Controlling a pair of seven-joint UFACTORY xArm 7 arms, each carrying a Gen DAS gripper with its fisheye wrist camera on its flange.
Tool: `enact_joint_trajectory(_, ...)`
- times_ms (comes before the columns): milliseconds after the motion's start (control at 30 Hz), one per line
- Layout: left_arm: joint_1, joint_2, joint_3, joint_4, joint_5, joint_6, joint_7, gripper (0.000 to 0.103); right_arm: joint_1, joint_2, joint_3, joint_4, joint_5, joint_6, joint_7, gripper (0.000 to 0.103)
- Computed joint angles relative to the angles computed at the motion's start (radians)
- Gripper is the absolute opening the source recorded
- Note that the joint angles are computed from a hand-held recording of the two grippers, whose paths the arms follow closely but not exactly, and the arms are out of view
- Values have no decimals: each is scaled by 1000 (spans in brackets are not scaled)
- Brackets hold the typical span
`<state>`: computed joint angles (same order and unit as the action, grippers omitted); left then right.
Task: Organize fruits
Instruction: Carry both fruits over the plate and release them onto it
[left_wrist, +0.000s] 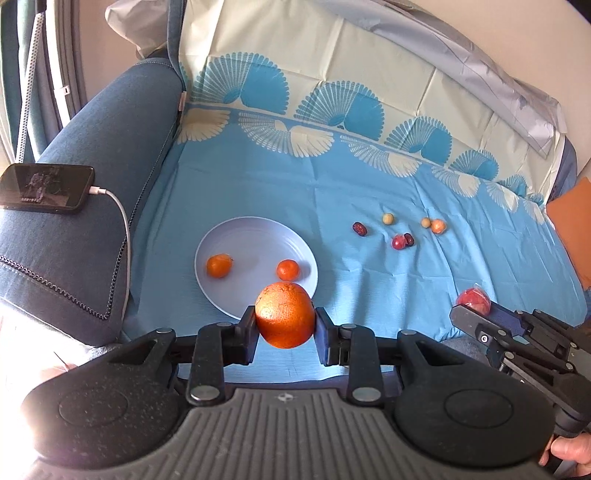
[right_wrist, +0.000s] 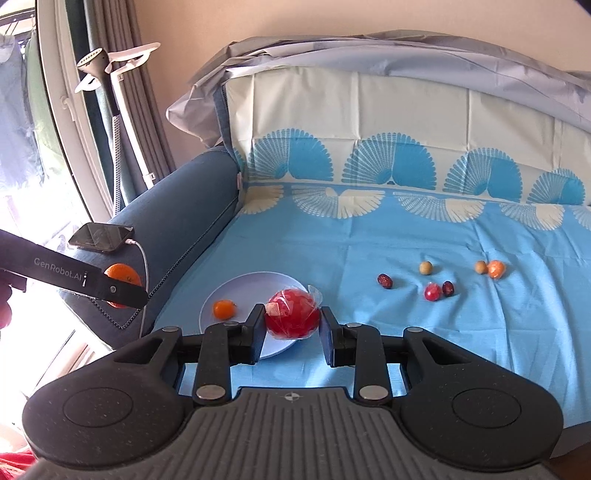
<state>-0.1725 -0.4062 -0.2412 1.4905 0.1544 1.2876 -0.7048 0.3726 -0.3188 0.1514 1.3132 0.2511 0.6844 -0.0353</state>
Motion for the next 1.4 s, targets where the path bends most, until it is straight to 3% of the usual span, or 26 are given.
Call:
enact_joint_trajectory(333, 18, -62, 12, -65, -11, -18, -11, 34, 10, 25, 23, 44, -37, 25, -10, 32)
enact_joint_trajectory(800, 38, -26, 55, -101, -48, -64, 20, 34, 17, 134, 40, 118, -66, 48, -21, 32)
enact_joint_trajectory(1133, 52, 118, 99, -55, -34, -112, 100, 34, 37, 335, 59, 263, -118, 47, -15, 32)
enact_joint_trajectory(1400, 43, 241, 142, -74, -85, -180, 164, 34, 60, 494, 57, 370, -168, 97, -2, 32)
